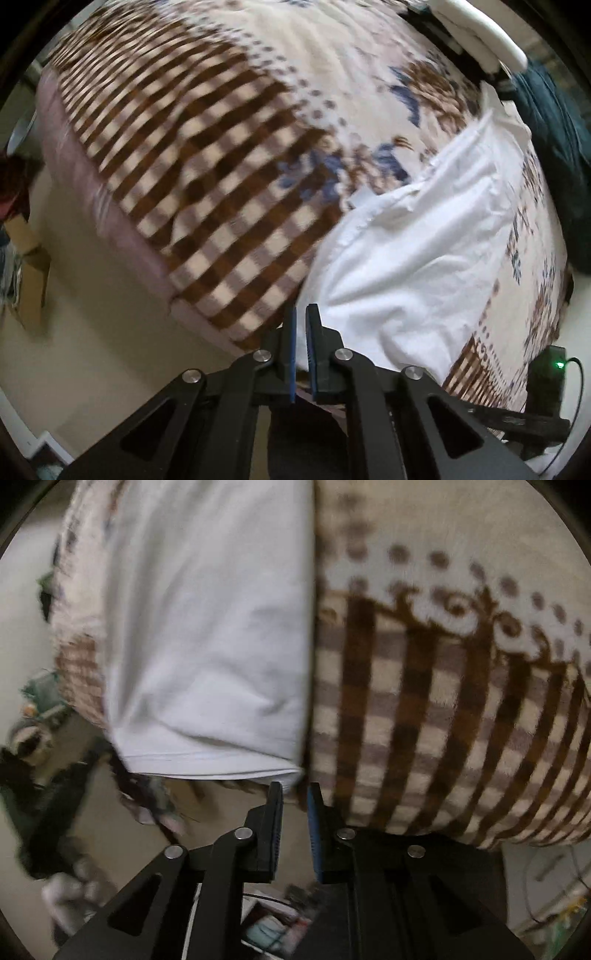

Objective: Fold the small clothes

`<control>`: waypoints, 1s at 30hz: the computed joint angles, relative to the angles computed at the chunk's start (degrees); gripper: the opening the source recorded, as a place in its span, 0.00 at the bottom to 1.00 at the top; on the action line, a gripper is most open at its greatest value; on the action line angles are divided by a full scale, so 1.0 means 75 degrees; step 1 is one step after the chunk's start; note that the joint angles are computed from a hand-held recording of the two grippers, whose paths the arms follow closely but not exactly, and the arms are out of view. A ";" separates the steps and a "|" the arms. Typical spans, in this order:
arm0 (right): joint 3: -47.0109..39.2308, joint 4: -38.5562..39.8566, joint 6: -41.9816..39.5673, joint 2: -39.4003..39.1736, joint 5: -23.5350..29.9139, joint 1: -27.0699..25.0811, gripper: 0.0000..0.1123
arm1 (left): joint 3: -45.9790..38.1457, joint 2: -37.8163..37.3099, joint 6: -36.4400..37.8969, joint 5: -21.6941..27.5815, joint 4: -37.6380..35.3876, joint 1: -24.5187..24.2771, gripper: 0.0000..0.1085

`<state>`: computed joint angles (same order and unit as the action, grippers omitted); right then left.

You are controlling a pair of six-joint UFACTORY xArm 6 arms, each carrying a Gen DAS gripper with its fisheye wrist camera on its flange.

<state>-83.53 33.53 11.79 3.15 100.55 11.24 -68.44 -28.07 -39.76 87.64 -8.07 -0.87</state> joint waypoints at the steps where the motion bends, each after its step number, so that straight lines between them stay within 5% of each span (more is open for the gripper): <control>1: 0.0227 0.0350 0.0110 -0.0150 -0.0065 -0.0149 0.38 | 0.0126 -0.0133 -0.0157 -0.0023 -0.0016 0.0011 0.06; 8: 0.1366 0.0770 0.1477 -0.0531 -0.0868 -0.0184 0.39 | 0.0937 -0.0803 -0.1126 -0.0439 -0.0264 -0.0073 0.10; 11: 0.2069 0.0630 0.1982 -0.1047 -0.1510 0.0036 0.11 | 0.1128 -0.0997 -0.1331 -0.0591 -0.0347 -0.0101 0.13; 14: 0.2128 0.0395 0.1807 -0.1272 -0.1565 0.0142 0.08 | 0.1295 -0.1194 -0.1495 -0.0851 -0.0359 -0.0165 0.32; 17: 0.1924 0.0277 0.1322 -0.1331 -0.1168 0.0298 0.06 | 0.1393 -0.1303 -0.1598 -0.1035 -0.0371 -0.0181 0.38; 22: 0.1824 0.0240 0.0642 -0.1533 -0.0253 0.0292 0.07 | 0.1708 -0.1464 -0.1731 -0.1455 -0.0622 0.0000 0.38; 26: 0.2152 0.0358 0.0968 -0.2012 -0.0822 -0.0135 0.28 | 0.1742 -0.1374 -0.1713 -0.1597 -0.0642 0.0015 0.38; 30: 0.2311 0.0253 0.1396 -0.1822 -0.1151 -0.0369 0.29 | 0.1681 -0.1244 -0.1678 -0.1615 -0.0598 -0.0019 0.38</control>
